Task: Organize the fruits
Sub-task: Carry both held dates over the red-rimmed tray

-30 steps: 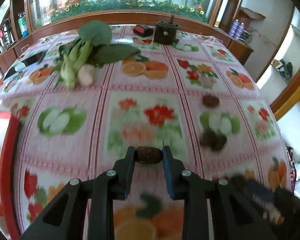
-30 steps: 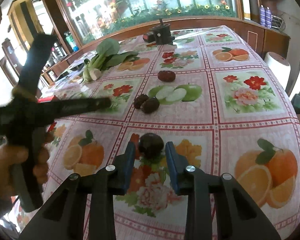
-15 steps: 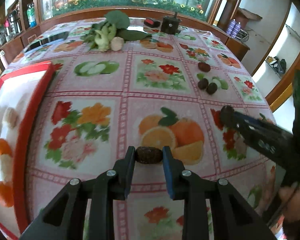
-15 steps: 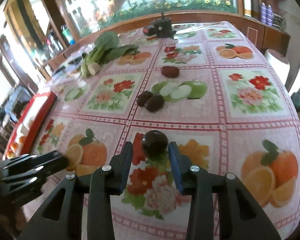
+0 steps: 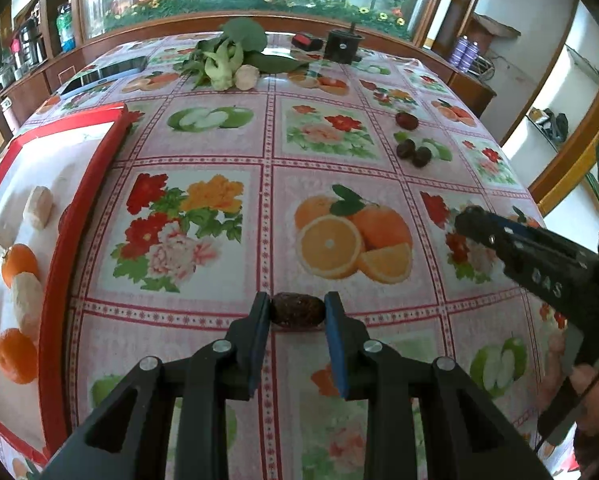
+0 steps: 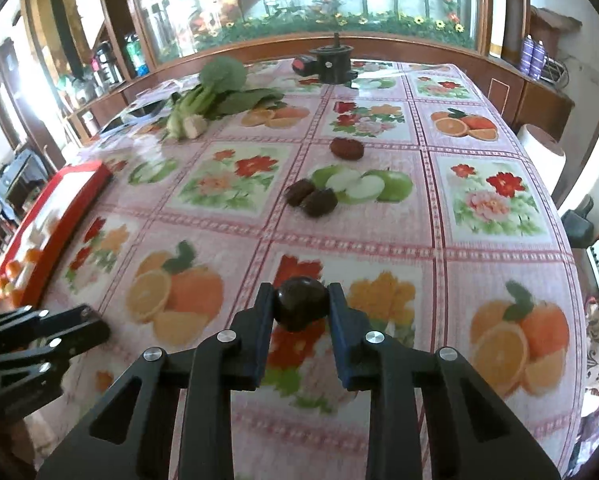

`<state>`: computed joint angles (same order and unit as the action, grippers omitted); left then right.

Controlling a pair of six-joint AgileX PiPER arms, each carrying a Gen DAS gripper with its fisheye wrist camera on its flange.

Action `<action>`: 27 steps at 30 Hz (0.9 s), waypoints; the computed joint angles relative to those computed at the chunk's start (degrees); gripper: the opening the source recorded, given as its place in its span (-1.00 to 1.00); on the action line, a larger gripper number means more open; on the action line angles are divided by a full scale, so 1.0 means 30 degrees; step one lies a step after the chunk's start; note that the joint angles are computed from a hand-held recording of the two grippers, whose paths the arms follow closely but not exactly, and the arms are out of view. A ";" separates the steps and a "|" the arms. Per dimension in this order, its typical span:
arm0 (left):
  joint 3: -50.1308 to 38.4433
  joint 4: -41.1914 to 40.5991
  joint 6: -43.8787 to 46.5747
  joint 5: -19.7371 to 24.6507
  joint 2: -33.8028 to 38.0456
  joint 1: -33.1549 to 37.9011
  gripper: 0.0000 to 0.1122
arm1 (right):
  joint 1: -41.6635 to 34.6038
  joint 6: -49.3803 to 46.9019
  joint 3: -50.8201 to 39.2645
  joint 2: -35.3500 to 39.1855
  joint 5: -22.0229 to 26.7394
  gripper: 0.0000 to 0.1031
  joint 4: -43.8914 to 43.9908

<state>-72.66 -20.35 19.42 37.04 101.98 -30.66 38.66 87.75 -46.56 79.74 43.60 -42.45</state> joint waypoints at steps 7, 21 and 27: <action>0.1366 -0.0650 0.1151 -0.0254 -0.1250 0.0084 -0.46 | 0.3506 0.2973 -0.0253 0.0138 0.1803 -0.49 -0.0141; 0.2704 -0.2078 0.3637 0.0329 -0.3043 0.1513 -0.46 | 0.4383 0.3101 -0.2557 0.2291 0.1897 -0.48 0.0634; 0.2643 -0.2850 0.4679 0.0988 -0.3267 0.2991 -0.46 | 0.4328 0.2190 -0.4192 0.3707 0.1673 -0.48 0.1024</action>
<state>-64.73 -28.90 33.46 40.00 92.18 -21.69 51.64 94.32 -59.13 90.87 48.62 -39.38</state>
